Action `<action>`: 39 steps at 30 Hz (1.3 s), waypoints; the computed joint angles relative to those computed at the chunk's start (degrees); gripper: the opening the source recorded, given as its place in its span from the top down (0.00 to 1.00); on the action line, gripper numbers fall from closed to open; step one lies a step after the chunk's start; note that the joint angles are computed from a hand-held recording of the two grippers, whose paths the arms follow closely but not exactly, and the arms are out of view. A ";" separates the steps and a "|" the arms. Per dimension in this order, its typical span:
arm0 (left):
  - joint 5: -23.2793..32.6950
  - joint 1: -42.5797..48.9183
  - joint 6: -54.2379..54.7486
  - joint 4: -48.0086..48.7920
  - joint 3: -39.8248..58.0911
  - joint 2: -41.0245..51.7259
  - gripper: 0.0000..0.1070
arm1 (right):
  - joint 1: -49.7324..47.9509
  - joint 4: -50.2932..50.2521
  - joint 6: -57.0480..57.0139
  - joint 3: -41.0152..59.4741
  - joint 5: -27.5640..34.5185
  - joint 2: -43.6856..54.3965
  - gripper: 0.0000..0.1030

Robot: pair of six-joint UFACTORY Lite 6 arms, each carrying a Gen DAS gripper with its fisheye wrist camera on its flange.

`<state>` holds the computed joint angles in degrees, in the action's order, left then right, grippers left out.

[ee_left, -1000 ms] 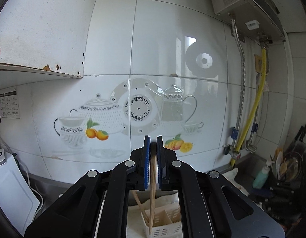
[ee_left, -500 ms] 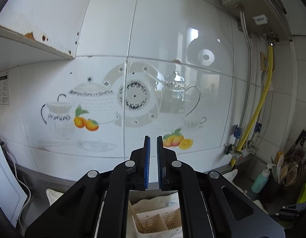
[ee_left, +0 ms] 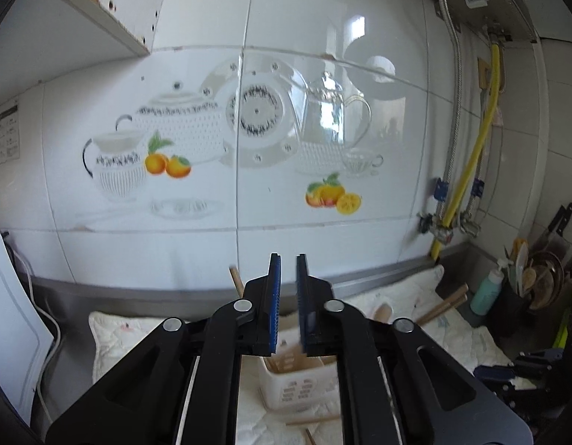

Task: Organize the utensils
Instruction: 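Move both open tools down toward the loose chopsticks on the mat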

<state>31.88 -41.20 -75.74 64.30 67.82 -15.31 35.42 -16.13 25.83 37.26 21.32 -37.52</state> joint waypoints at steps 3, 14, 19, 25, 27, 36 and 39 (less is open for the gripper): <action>1.78 -2.36 -3.26 2.38 -4.85 -2.69 0.91 | -3.09 8.06 -8.62 -3.14 -1.20 -0.80 0.84; 7.90 -11.14 -12.62 4.21 -19.88 -11.33 0.72 | -12.21 36.45 -41.88 -11.45 -4.37 1.42 0.71; 13.80 -17.82 -19.58 5.07 -25.63 -14.42 0.51 | -15.45 43.09 -52.11 -11.76 -4.85 3.71 0.70; 18.61 -25.17 -25.81 3.41 -31.62 -16.32 0.46 | -21.02 56.90 -69.31 -12.55 -2.92 6.27 0.70; 20.09 -27.67 -28.09 2.78 -33.63 -16.34 0.46 | -21.67 57.54 -69.56 -13.69 -2.26 5.37 0.70; 23.17 -37.98 -39.46 -0.97 -39.32 -14.71 0.46 | -16.82 42.92 -52.55 -18.92 -2.19 -4.55 0.70; 22.68 -40.03 -42.67 -1.43 -40.50 -13.67 0.47 | -18.81 48.80 -61.55 -16.53 -2.26 0.01 0.70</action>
<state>54.56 -81.23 -118.42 62.87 27.33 -28.98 16.61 32.67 -35.71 20.73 19.06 -37.51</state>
